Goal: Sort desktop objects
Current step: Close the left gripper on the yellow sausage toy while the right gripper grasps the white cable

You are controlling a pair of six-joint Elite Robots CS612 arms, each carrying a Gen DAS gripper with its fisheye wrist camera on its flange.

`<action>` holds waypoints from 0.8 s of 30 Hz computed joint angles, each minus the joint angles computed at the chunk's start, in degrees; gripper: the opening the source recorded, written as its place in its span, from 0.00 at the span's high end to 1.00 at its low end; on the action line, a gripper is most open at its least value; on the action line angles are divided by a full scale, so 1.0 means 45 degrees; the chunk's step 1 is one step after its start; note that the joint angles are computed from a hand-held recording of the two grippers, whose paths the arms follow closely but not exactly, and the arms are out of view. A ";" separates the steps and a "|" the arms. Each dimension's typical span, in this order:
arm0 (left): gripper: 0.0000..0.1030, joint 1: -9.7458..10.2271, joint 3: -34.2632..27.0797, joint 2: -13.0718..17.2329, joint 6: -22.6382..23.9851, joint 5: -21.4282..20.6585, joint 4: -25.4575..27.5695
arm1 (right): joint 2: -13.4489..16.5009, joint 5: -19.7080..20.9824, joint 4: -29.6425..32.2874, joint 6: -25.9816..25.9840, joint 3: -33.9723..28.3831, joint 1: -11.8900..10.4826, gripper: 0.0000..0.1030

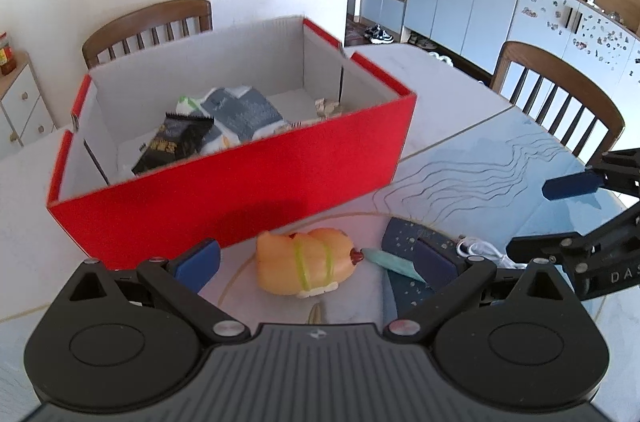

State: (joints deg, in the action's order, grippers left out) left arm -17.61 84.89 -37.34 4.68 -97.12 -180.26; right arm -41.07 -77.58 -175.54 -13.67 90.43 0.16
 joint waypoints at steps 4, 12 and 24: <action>0.00 -0.0039 -0.0131 0.0232 0.0011 0.0127 0.0080 | 0.0107 -0.0107 0.0170 0.0055 -0.0006 0.0010 0.21; 0.00 -0.0105 -0.0390 0.0729 -0.0071 0.0714 -0.0320 | 0.0335 -0.0303 0.0398 -0.0237 -0.0086 0.0058 0.23; 0.00 -0.0168 -0.0813 0.1152 0.0088 0.0948 -0.0324 | 0.0648 -0.0447 0.0785 -0.0310 -0.0443 0.0060 0.34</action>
